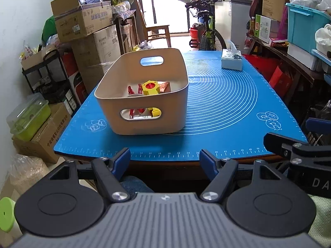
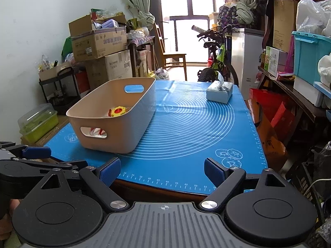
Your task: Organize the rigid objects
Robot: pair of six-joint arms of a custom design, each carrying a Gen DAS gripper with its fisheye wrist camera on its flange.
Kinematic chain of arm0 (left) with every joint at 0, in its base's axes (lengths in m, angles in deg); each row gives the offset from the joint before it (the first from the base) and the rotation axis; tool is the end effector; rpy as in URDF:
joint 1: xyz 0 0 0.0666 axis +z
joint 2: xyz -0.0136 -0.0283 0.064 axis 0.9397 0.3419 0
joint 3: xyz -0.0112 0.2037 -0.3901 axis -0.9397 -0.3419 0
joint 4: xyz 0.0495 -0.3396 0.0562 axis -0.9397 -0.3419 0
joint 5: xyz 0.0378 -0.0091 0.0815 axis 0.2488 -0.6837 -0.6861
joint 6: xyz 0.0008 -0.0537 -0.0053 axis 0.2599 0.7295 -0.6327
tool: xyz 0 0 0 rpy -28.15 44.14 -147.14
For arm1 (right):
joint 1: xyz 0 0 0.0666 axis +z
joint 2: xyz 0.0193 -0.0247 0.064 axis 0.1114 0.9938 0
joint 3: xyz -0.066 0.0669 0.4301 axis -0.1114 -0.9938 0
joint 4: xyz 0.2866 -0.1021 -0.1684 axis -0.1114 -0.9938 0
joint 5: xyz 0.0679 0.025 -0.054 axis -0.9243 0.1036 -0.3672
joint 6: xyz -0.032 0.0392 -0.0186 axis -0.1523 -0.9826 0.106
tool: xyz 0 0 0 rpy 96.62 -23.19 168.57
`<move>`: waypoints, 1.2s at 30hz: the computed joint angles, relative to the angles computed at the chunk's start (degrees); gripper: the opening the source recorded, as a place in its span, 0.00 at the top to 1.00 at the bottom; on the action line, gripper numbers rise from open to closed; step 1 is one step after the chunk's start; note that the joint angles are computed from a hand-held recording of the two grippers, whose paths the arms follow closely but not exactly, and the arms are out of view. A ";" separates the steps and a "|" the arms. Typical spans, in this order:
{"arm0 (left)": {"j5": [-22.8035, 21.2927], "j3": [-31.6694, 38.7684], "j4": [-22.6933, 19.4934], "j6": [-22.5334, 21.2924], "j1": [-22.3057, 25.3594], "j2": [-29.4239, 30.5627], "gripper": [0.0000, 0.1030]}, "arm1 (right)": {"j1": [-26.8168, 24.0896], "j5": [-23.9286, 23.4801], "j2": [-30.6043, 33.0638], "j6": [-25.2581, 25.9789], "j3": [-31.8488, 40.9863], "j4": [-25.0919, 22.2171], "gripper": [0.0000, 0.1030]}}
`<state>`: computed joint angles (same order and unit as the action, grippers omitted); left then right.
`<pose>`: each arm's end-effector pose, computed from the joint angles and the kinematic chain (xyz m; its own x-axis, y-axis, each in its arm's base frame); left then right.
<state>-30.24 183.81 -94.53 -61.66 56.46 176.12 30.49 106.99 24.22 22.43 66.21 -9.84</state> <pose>0.5828 -0.1406 0.5628 -0.5888 0.2869 -0.7556 0.3118 0.9431 0.1151 0.5084 0.2114 0.5625 -0.5299 0.1485 -0.8349 0.1331 0.9869 0.0910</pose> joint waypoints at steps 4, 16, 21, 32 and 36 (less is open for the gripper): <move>0.06 0.08 -0.25 0.14 0.01 0.08 0.28 | -0.01 -0.01 0.11 0.15 0.06 -0.24 0.14; 0.17 0.53 -1.01 0.59 0.18 0.41 0.28 | -0.19 -0.24 1.35 -1.01 1.65 -2.12 0.13; 0.18 0.72 -1.24 0.70 0.16 0.54 0.28 | -0.31 -0.34 1.55 -1.44 1.93 -2.46 0.13; 0.14 0.72 -1.19 0.65 0.16 0.55 0.28 | -0.33 -0.34 1.72 -1.78 1.88 -2.59 0.13; 0.11 0.73 -1.23 0.62 0.14 0.56 0.28 | -0.30 -0.30 1.76 -1.84 1.95 -2.63 0.13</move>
